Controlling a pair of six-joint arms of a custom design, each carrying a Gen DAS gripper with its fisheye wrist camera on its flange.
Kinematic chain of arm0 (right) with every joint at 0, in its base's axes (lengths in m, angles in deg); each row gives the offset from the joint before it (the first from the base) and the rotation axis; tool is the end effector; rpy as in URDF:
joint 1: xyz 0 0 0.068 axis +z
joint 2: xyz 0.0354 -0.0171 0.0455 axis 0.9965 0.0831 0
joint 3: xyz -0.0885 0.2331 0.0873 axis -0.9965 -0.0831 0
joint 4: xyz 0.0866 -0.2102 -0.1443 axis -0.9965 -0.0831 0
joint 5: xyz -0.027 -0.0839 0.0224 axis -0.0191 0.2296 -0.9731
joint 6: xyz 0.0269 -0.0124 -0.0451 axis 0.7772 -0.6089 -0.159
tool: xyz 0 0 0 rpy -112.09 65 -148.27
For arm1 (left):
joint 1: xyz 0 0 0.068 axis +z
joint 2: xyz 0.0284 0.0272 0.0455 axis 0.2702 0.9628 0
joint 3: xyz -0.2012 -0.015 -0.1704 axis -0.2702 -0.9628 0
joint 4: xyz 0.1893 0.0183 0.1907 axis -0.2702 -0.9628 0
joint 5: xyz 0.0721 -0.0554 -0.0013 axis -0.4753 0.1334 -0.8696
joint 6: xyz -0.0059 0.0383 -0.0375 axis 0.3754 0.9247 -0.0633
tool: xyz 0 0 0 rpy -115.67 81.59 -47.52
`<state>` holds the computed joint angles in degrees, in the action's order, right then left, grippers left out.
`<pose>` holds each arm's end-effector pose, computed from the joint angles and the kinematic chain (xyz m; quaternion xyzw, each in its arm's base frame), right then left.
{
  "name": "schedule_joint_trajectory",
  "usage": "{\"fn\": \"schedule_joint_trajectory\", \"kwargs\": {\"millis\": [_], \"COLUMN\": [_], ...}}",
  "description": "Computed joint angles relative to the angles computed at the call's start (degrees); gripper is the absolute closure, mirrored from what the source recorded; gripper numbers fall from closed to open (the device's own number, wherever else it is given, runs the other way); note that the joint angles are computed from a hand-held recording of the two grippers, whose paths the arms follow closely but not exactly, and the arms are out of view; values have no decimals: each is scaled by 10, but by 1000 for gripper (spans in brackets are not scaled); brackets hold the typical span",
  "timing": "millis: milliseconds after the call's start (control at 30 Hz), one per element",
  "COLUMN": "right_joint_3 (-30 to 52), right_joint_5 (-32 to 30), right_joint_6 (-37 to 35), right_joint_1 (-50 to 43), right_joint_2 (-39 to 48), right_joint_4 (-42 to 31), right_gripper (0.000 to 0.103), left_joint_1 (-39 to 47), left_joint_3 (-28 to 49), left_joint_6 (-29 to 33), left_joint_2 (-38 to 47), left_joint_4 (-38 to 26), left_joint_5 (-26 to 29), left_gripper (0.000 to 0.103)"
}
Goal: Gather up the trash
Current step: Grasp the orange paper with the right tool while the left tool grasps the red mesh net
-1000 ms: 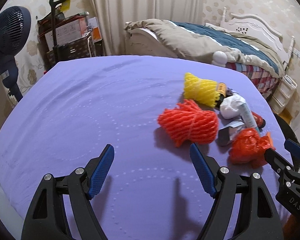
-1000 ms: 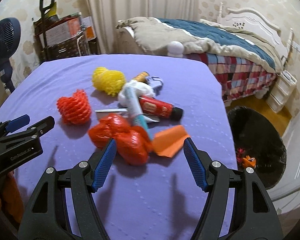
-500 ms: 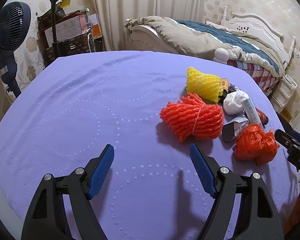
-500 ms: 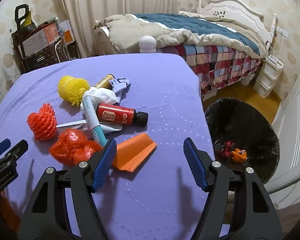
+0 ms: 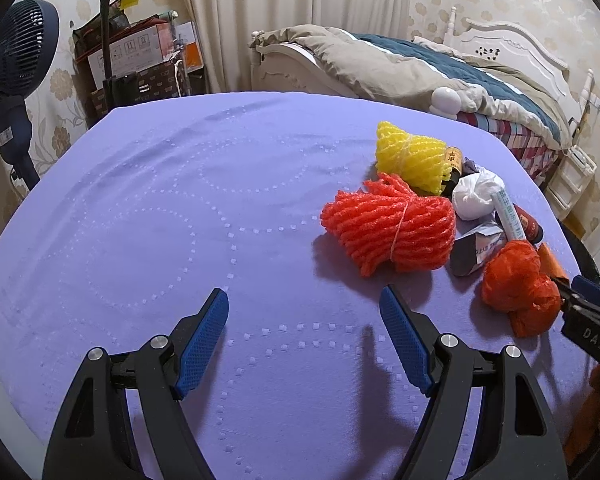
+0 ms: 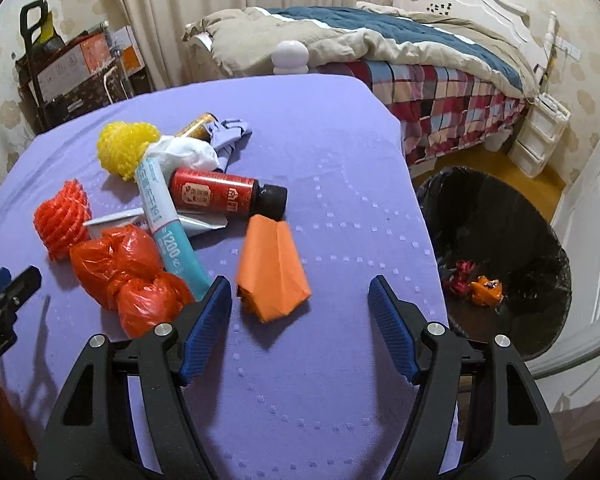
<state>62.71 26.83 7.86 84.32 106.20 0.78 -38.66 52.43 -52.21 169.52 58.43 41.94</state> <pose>0.2888 0.0073 -0.0238 -0.2470 0.9109 0.0930 0.3171 0.1748 -0.2039 -0.0301 -0.2858 0.8929 0.0952 0.3346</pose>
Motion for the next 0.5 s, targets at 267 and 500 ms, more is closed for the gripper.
{"fn": "schedule_joint_trajectory", "kwargs": {"millis": [267,500], "right_joint_3": [2,25], "right_joint_5": [8,1], "right_joint_6": [-11,-18], "right_joint_1": [17,8], "right_joint_2": [1,8], "right_joint_4": [5,-14], "right_gripper": [50,69], "left_joint_1": [3,10], "left_joint_3": [13,16], "left_joint_6": [12,38], "left_joint_2": [5,4], "left_joint_4": [-8,23], "left_joint_5": [-2,-10], "left_gripper": [27,25]}}
